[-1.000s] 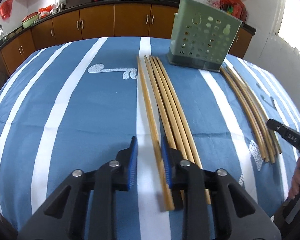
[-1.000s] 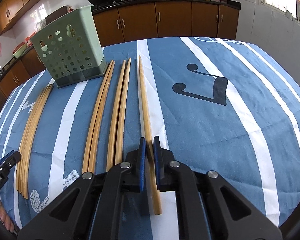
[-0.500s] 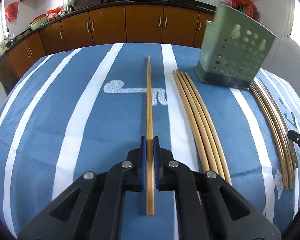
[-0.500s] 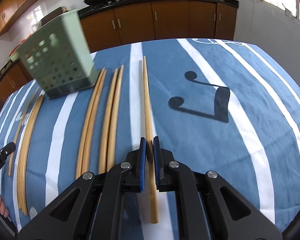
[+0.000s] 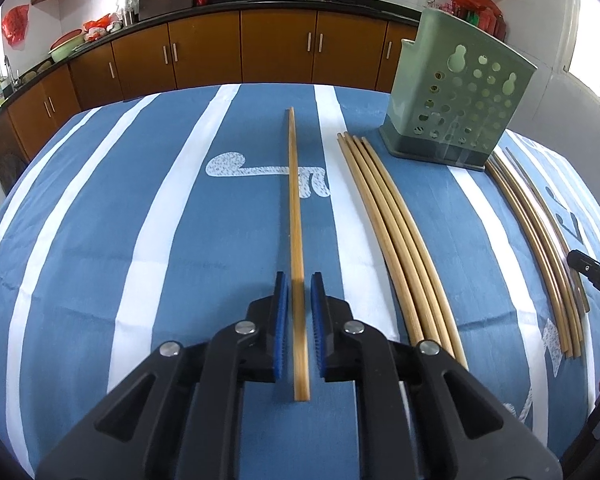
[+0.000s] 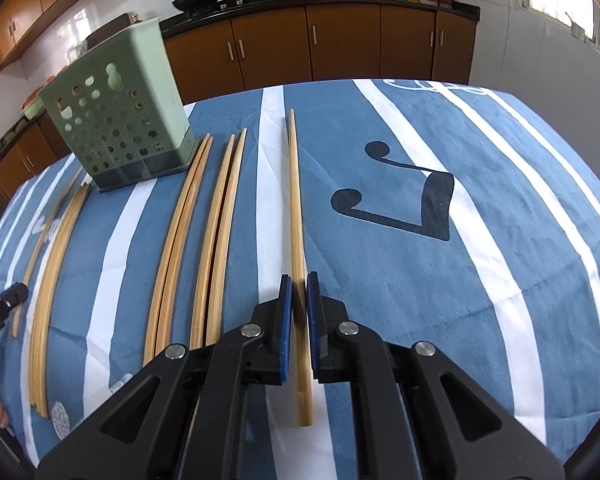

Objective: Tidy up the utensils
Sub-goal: 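Lift both held chopsticks upright and lower them into the green holder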

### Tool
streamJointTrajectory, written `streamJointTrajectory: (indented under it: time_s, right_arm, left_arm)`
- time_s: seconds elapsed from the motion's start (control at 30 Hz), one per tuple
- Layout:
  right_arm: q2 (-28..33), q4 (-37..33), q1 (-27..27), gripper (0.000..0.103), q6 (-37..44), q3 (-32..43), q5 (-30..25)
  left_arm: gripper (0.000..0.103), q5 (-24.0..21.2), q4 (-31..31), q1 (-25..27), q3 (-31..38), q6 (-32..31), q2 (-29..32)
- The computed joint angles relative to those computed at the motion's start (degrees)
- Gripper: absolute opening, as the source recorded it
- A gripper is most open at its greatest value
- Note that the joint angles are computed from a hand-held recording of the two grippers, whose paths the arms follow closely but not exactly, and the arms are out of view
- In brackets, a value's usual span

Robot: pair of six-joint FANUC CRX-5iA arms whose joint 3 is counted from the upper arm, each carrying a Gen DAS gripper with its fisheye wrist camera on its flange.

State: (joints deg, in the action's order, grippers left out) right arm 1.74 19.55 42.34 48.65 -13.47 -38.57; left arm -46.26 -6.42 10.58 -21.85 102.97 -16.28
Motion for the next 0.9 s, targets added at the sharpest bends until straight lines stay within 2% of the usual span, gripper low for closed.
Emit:
streamJointTrajectory:
  time_s: [0.1, 0.23, 0.5, 0.63, 0.77, 0.9]
  right_arm:
    - [-0.29, -2.18, -0.44, 0.008, 1.17, 0.61, -0.03]
    - [-2.88, 0.70, -0.45, 0.008, -1.13, -1.55, 2.84]
    - [-7.37, 8.00, -0.94, 0.008, -8.03, -5.27, 8.66]
    - [-9.35, 13.67, -1.76, 0.008, -13.31, -7.26, 12.37]
    - [-10.65, 19.21, -2.61, 0.008, -17.82, -8.62, 15.21]
    - [-10.96, 21.41, -3.13, 0.008, -19.24, -8.59, 16.08]
  left_arm:
    - [0.008, -0.77, 0.15, 0.13, 0.30, -0.36, 0.04]
    - [0.008, -0.67, 0.37, 0.53, -0.22, -0.96, -2.32]
    - [0.008, 1.95, 0.45, 1.98, 0.04, -0.30, -8.55]
    - [0.008, 4.11, -0.87, 2.42, 0.91, 1.99, -11.23]
    - [0.008, 5.70, -0.87, 3.17, 1.74, 2.65, -12.54]
    - [0.008, 5.78, -2.44, 2.77, 3.41, 3.82, -12.54]
